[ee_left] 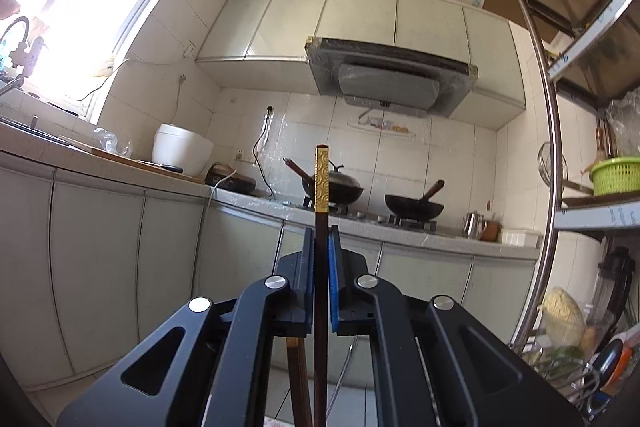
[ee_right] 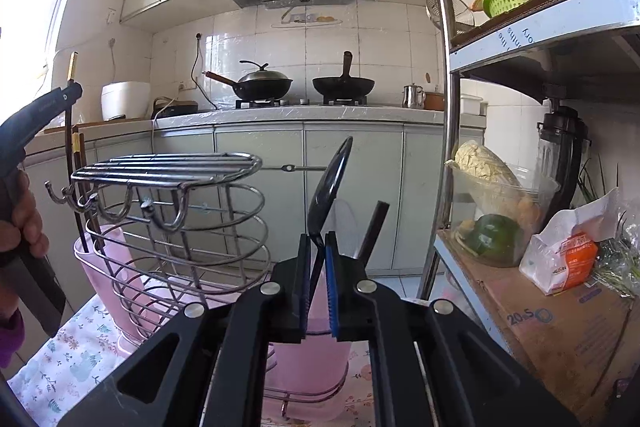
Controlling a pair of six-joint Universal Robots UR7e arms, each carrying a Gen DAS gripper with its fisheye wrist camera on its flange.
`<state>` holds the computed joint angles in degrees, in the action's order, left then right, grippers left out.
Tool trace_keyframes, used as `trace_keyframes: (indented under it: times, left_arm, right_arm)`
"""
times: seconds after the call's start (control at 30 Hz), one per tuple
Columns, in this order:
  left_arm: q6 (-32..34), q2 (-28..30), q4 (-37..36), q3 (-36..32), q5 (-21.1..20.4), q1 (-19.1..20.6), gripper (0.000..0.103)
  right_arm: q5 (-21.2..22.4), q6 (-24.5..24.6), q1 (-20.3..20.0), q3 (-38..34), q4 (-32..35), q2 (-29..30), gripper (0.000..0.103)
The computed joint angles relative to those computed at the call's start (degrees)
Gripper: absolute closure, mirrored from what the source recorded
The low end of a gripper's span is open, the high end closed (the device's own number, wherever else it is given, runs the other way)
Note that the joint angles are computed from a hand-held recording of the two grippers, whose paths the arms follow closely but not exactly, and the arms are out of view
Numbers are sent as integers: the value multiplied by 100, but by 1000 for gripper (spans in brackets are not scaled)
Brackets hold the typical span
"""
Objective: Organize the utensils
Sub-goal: 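Lower the chopstick into the pink cup with the left tool while the right releases the spoon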
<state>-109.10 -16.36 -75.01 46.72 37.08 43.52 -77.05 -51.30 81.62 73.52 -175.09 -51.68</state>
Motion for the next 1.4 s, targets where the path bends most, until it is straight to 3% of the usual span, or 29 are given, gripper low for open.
trace_keyframes:
  times: [0.33,0.47,0.67,0.77,0.87,1.0,1.4]
  left_arm:
    - [-706,-134,972,6,-1060,-9,98]
    - [-1080,-130,1644,-146,-1342,-22,98]
    - [-2194,7,3274,-742,-1728,-22,98]
    - [-2207,-24,3296,-699,-1799,-43,97]
    - [-2617,29,3937,-913,-1853,-68,90]
    - [-3002,97,4551,-1124,-1885,-108,81]
    - [-3678,109,5342,-1326,-2027,-234,77]
  right_arm:
    - [47,69,14,140,155,-110,94]
    - [53,74,17,124,288,-136,94]
    - [61,26,13,191,407,-219,93]
    - [84,52,1,238,438,-272,93]
    - [95,69,-5,285,471,-320,91]
    - [243,136,-43,403,505,-426,73]
    - [385,158,-125,780,685,-760,73]
